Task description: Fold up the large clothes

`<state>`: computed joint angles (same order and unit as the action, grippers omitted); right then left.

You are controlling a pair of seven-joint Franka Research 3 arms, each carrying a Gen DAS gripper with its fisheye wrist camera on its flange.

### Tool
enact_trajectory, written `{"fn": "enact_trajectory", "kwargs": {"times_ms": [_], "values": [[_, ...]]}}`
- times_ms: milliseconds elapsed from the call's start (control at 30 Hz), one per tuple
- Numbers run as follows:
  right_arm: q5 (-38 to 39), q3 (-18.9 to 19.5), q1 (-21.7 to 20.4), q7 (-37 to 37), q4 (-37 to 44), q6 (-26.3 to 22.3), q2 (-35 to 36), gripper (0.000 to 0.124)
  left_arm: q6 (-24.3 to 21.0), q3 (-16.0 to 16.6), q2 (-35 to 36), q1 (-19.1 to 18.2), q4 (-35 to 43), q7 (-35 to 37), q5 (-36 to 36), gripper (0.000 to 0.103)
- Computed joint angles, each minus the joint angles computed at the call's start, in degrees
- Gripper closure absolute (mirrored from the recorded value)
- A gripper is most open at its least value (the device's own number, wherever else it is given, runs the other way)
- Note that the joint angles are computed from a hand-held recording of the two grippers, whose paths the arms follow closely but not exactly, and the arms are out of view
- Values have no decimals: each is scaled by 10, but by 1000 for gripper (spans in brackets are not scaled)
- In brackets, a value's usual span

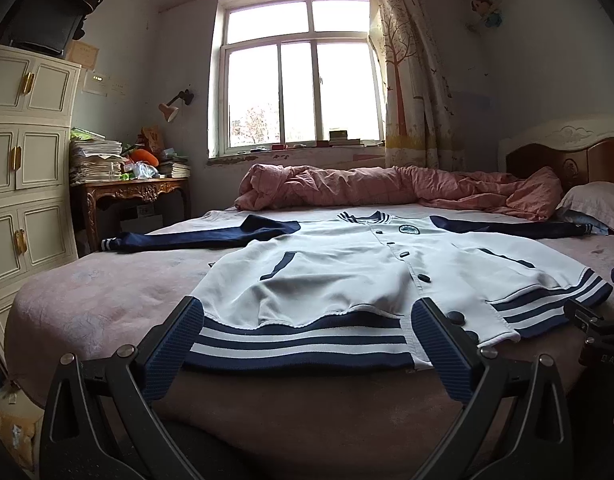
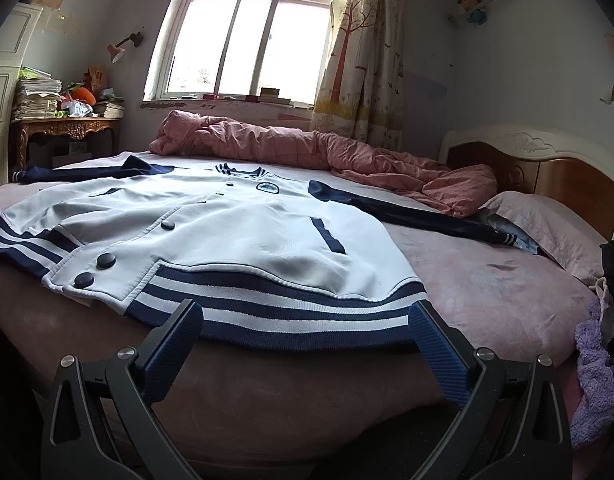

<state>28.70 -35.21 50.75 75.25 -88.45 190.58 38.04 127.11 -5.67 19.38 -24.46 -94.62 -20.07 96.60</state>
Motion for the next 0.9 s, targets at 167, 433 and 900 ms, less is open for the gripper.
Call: {"fn": "enact_trajectory", "kwargs": {"times_ms": [167, 433, 900], "values": [[2, -1, 3, -5, -5, 3, -4, 21, -15, 0, 2, -4, 1, -1, 0, 0], [7, -12, 14, -8, -7, -3, -3, 21, -11, -1, -1, -3, -1, 3, -4, 0], [-5, 7, -3, -7, -4, -7, -8, 21, 0, 5, 11, -4, 15, 27, -22, 0]]}}
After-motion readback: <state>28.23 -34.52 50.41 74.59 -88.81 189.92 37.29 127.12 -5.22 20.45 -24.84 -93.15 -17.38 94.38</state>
